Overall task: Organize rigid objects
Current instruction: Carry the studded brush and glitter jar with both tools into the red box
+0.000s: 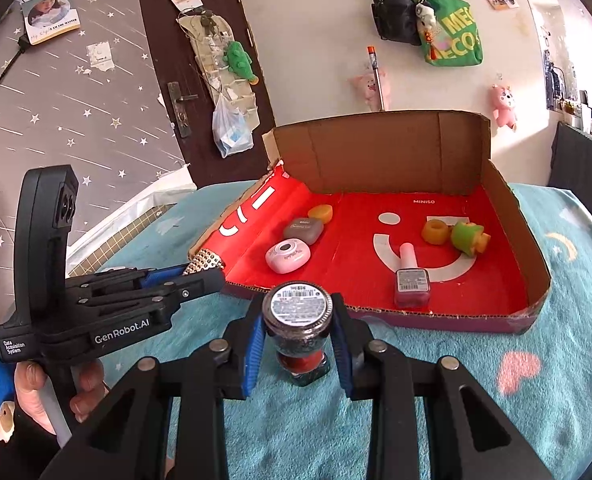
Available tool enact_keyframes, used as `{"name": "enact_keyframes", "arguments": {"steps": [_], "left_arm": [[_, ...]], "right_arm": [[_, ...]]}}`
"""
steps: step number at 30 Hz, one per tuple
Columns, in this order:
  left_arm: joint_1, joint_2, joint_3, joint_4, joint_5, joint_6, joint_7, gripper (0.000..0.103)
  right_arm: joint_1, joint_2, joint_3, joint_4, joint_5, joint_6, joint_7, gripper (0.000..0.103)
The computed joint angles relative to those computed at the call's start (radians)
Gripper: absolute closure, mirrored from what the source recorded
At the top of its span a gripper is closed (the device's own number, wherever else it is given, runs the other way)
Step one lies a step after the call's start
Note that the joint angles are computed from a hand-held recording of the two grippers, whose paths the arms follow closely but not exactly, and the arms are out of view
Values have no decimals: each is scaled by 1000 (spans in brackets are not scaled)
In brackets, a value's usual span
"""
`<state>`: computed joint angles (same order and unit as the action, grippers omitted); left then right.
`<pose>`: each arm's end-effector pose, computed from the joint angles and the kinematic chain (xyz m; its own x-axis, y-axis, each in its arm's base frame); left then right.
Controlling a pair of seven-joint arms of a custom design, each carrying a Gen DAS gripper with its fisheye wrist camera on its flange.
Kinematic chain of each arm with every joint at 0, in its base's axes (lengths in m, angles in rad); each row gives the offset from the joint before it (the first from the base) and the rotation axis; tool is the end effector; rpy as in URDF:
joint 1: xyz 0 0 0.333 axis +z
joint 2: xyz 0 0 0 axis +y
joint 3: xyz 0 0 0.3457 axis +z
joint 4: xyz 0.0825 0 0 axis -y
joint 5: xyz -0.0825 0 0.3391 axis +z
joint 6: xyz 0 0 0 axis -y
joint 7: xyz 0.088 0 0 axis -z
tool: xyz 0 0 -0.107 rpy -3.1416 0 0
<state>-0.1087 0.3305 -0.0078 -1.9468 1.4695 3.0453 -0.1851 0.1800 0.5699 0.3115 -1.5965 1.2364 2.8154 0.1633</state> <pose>0.5813 -0.1450 0.4073 0.1427 -0.9775 0.1556 -0.6381 -0.2110 -0.7405 0.6552 0.2468 0.4050 0.7090 -0.6771 -0.1971 -0.5018 -0.2880 -0.8157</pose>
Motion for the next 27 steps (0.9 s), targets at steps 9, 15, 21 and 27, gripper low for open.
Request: {"name": "enact_keyframes", "arguments": {"steps": [9,15,21,27], "left_arm": [[2,27,13,21,-98,13,98,79],[-6,54,35,31,-217,40,206,79],[-14,79,48,40,-360,53,344,79],[-31,104,64,53,-484,60,467,79]], "right_arm": [[17,35,-10,54,-96,-8,80,70],[21,72,-15,106,-188,-22,164,70],[27,124,-29,185,-301,-65,294,70],[31,179,-34,272,-400,-99,394,70]]}}
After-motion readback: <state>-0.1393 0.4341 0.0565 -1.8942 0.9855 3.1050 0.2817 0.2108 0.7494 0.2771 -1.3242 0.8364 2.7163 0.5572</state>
